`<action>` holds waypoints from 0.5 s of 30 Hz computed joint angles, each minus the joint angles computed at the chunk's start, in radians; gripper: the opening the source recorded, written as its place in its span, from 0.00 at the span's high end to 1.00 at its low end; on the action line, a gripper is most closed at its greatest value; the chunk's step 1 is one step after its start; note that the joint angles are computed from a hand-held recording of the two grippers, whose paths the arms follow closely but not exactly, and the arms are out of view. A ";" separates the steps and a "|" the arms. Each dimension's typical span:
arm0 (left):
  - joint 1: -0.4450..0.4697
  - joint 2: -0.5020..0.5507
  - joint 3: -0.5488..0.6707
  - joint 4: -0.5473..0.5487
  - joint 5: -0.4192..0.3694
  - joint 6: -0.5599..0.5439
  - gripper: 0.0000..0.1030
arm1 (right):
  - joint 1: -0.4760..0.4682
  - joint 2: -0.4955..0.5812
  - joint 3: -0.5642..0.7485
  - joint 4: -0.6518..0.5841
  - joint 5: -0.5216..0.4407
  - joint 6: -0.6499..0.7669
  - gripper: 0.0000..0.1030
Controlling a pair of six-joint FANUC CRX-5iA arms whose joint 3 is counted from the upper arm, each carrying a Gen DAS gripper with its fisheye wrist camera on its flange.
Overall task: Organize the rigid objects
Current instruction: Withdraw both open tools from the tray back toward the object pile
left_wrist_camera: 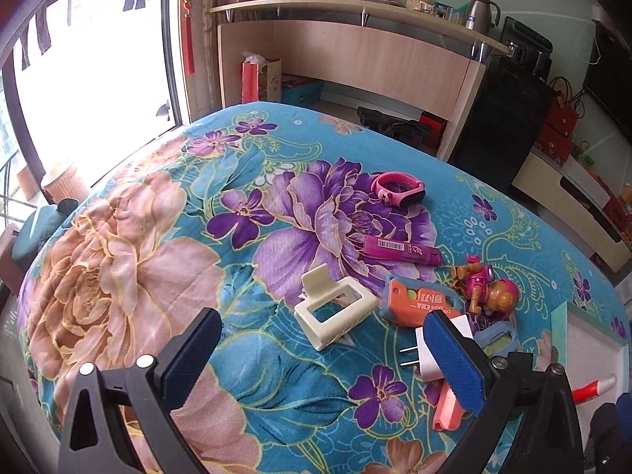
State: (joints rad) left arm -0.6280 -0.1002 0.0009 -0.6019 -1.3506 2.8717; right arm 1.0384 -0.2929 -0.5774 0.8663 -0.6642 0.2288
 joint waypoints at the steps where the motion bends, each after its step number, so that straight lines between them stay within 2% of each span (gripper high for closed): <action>1: 0.012 -0.010 -0.012 0.012 0.018 -0.008 0.00 | 0.008 0.012 0.015 -0.021 -0.011 0.025 0.00; 4: 0.043 -0.028 -0.034 0.034 0.043 -0.022 0.00 | 0.026 0.043 0.048 -0.044 -0.033 0.059 0.00; 11: 0.120 -0.088 -0.096 0.053 0.097 -0.045 0.00 | 0.019 0.124 0.186 -0.231 -0.074 0.205 0.00; 15: 0.167 -0.105 -0.133 0.080 0.130 -0.088 0.00 | 0.012 0.185 0.255 -0.268 -0.107 0.251 0.00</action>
